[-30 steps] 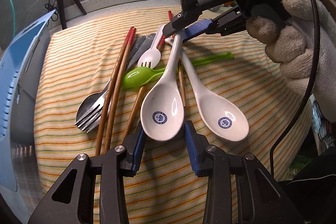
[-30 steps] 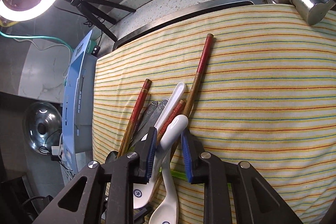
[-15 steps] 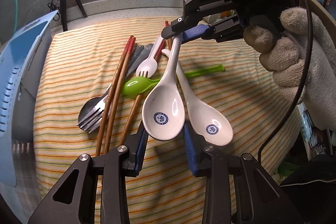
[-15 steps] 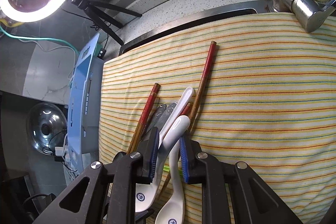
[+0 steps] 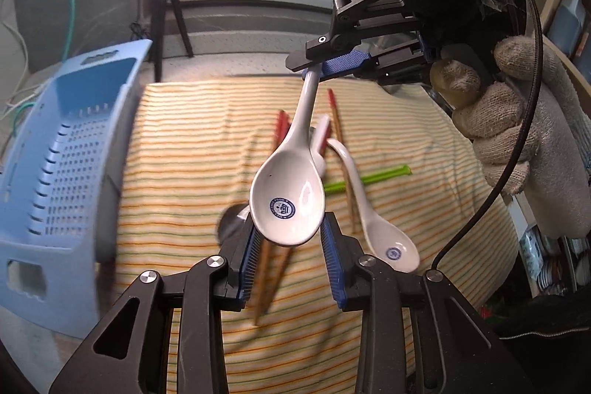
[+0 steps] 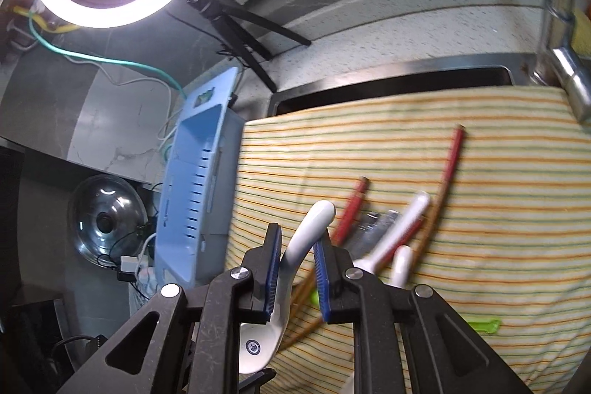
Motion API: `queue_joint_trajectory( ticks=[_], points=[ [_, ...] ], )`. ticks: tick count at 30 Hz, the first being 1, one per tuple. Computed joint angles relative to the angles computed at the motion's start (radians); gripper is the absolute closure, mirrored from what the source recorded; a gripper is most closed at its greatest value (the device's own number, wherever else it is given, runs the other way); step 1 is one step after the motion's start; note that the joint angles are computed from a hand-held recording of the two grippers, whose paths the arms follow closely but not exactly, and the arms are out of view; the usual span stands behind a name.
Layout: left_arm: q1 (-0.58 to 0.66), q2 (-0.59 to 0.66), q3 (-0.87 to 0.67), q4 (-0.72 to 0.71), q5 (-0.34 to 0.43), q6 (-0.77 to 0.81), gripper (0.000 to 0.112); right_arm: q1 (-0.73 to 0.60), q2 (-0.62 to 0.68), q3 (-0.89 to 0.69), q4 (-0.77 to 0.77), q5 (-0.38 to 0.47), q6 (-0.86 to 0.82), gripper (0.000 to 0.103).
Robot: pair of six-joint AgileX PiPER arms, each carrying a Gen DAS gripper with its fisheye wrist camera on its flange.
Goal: Organize utensils
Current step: 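Lift the white ceramic spoon with the right tool into the blue basket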
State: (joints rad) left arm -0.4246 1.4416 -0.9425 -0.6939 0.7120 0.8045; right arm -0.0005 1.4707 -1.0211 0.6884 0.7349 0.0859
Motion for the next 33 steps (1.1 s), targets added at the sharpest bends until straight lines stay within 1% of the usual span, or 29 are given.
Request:
queue_joint_trajectory(
  ticks=[5,10,12,16,22,25,28,31,32,33],
  points=[
    [0.143,0.027,-0.054,-0.021,0.053,0.091,0.081,0.106,0.117,-0.171,-0.055,-0.017,0.087,0.087],
    [0.275,0.07,-0.104,-0.027,0.085,0.178,0.081,0.197,0.254,-0.342,-0.089,-0.025,0.156,0.087],
    [0.326,0.102,-0.135,-0.032,0.103,0.206,0.081,0.228,0.317,-0.424,-0.11,-0.018,0.183,0.087],
    [0.397,0.161,-0.191,-0.014,0.11,0.24,0.081,0.277,0.458,-0.61,-0.142,0.02,0.231,0.087],
    [0.462,0.269,-0.295,0.018,0.127,0.26,0.082,0.316,0.675,-0.933,-0.204,0.134,0.302,0.087],
    [0.489,0.308,-0.343,0.022,0.157,0.254,0.083,0.328,0.777,-1.098,-0.24,0.207,0.344,0.087],
    [0.502,0.329,-0.366,0.029,0.171,0.253,0.085,0.337,0.853,-1.231,-0.267,0.268,0.376,0.087],
    [0.513,0.35,-0.393,0.032,0.187,0.24,0.086,0.351,0.947,-1.399,-0.285,0.355,0.394,0.087],
    [0.518,0.358,-0.404,0.03,0.193,0.239,0.086,0.357,0.964,-1.432,-0.297,0.372,0.396,0.087],
    [0.519,0.356,-0.405,0.032,0.194,0.236,0.086,0.366,1.0,-1.505,-0.317,0.412,0.405,0.085]
  ],
)
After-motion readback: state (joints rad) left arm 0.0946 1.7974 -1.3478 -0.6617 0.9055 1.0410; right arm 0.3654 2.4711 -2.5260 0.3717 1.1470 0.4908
